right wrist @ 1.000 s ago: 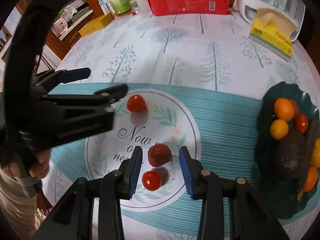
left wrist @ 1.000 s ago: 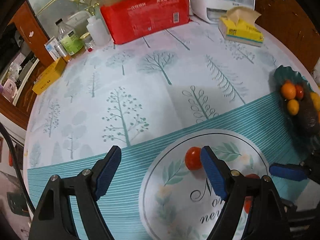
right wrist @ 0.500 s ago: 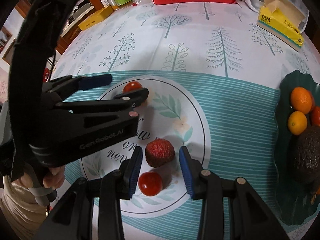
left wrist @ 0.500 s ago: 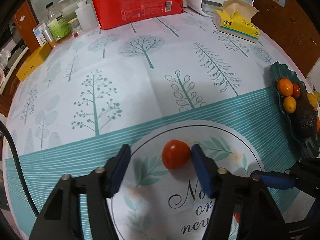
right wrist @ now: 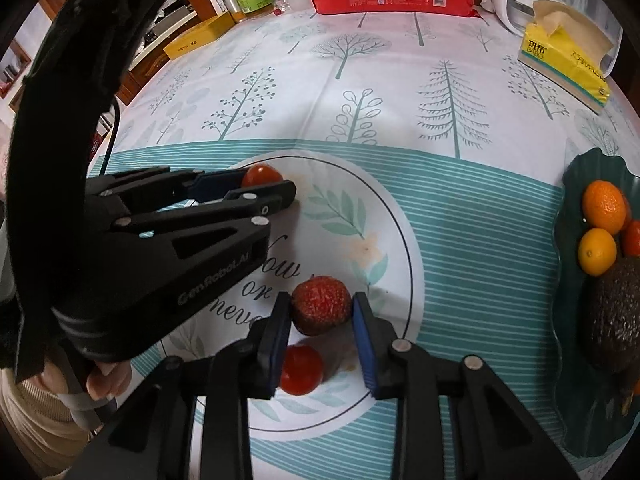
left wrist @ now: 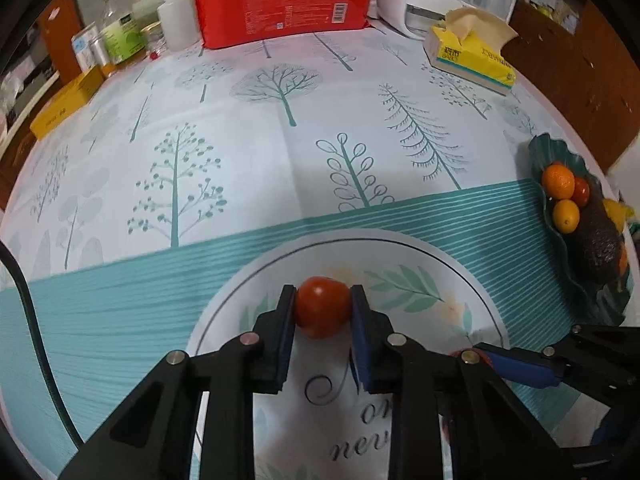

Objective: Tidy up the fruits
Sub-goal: 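Grasp a red lychee with the right tool while the left grasps a cherry tomato, then carry the lychee and cherry tomato over the green plate with both tools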

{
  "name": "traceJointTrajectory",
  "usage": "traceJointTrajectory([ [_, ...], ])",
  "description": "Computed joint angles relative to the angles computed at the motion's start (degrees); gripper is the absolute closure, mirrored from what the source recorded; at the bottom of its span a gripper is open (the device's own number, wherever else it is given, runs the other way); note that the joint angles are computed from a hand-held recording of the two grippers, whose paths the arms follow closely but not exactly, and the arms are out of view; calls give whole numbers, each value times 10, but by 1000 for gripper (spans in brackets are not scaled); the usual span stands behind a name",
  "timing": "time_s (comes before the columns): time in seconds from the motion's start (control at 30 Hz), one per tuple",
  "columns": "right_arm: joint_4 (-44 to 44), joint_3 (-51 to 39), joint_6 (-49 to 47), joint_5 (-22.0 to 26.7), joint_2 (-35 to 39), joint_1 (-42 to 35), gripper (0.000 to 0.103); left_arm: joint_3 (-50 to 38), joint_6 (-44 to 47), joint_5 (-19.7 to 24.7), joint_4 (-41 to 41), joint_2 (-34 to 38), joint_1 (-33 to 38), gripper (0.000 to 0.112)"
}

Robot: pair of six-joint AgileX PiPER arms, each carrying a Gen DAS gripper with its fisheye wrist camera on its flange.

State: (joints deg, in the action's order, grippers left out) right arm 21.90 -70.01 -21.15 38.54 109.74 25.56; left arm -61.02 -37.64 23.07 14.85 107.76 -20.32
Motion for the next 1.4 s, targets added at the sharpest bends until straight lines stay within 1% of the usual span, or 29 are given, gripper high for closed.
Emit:
traceJointTrajectory([
  [0.17,17,11,-10,-12,-4,-3,72,44,-54,-11,5,-42,-5,88],
  [0.3,31,29,-20,-22,-20,-6,72,62,-88,10,22,-79,-21,88],
  [0.43,49,52,-33,-32,-52,-15,72,66,-139,39,65,-114,-57,88],
  [0.57,69,77,-51,-32,-94,-34,72,53,-169,70,84,-139,-96,88],
  [0.7,93,109,-86,-23,-146,-72,72,19,-168,105,75,-150,-133,88],
  [0.83,126,122,-133,7,-195,-146,72,-47,-172,155,77,-137,-177,88],
  [0.9,139,117,-156,28,-219,-196,72,-99,-167,188,73,-118,-198,88],
  [0.93,144,111,-165,38,-226,-218,72,-129,-166,209,73,-105,-208,88],
  [1.07,166,49,-194,105,-235,-311,72,-272,-153,297,78,-38,-252,88],
  [1.1,170,22,-201,124,-231,-337,72,-302,-148,313,78,-23,-260,88],
  [1.17,170,-24,-204,139,-218,-367,72,-383,-131,354,75,24,-278,88],
  [1.23,160,-71,-195,148,-196,-383,72,-459,-104,387,54,73,-288,88],
  [1.33,146,-146,-184,169,-141,-400,72,-555,-63,429,10,142,-294,88],
  [1.4,125,-186,-167,171,-103,-400,72,-613,-40,453,-21,190,-297,88],
])
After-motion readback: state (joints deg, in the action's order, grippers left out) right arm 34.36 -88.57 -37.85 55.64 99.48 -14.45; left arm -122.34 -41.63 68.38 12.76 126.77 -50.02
